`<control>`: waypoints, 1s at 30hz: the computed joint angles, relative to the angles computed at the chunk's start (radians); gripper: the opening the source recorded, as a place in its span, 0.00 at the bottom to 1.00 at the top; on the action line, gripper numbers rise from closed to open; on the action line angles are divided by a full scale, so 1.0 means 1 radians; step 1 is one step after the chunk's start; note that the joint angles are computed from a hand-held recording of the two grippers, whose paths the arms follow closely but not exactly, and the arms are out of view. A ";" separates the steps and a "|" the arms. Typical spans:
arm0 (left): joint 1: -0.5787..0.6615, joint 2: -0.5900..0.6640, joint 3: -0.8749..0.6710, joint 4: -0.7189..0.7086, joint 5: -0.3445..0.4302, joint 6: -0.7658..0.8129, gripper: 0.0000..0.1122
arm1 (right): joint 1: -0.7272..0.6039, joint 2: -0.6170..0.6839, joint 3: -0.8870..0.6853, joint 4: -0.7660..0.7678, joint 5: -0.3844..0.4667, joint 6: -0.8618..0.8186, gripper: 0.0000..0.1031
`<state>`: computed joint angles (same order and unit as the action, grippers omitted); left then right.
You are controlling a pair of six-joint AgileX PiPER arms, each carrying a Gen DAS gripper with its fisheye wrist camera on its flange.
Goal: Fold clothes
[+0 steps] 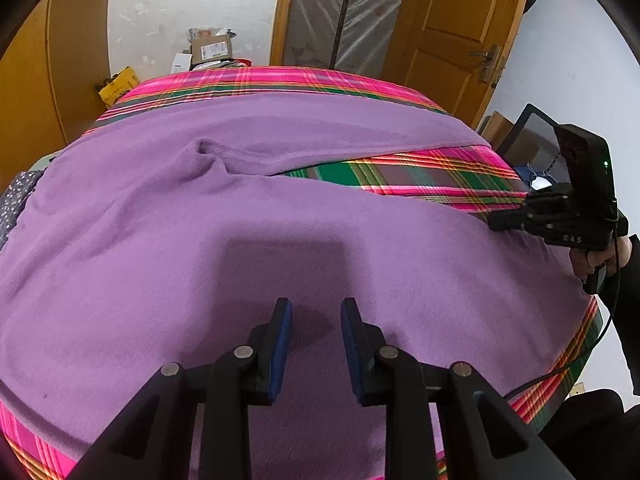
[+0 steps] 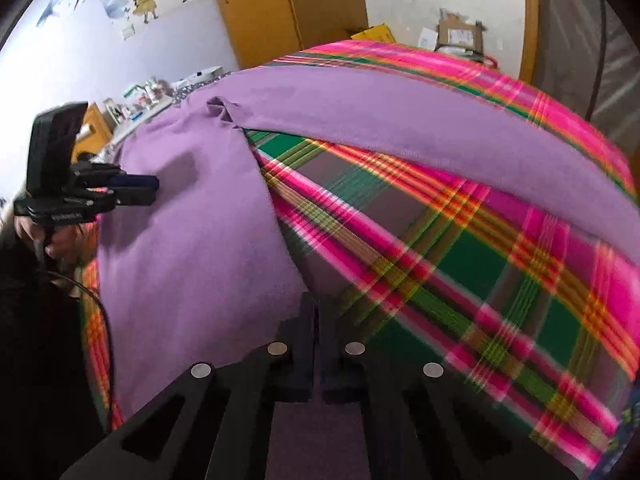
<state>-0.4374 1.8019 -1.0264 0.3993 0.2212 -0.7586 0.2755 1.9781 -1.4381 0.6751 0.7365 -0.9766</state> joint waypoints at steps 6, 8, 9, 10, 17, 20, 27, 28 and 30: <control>-0.002 0.011 -0.023 -0.049 0.000 0.061 0.23 | -0.034 0.023 -0.060 -0.020 0.041 0.037 0.02; -0.002 0.012 -0.025 -0.055 -0.004 0.068 0.23 | -0.051 0.016 -0.054 -0.013 0.061 0.025 0.10; -0.002 0.013 -0.026 -0.067 -0.005 0.082 0.23 | -0.063 0.015 -0.054 0.004 0.084 0.009 0.17; -0.002 0.014 -0.027 -0.079 -0.006 0.096 0.23 | -0.075 0.012 -0.049 0.022 0.105 -0.014 0.21; -0.018 0.036 -0.059 -0.152 -0.006 0.184 0.23 | -0.084 -0.001 -0.003 0.028 0.142 -0.072 0.32; -0.028 0.045 -0.076 -0.174 -0.001 0.211 0.23 | -0.072 -0.006 0.007 0.023 0.143 -0.081 0.16; -0.038 0.065 -0.112 -0.263 0.001 0.303 0.23 | -0.060 -0.035 0.037 0.005 0.057 -0.063 0.02; -0.039 0.067 -0.118 -0.273 0.002 0.314 0.23 | -0.061 -0.031 0.032 -0.002 0.058 -0.052 0.02; -0.042 0.071 -0.127 -0.282 0.005 0.326 0.23 | -0.061 -0.023 0.020 -0.016 0.061 -0.029 0.04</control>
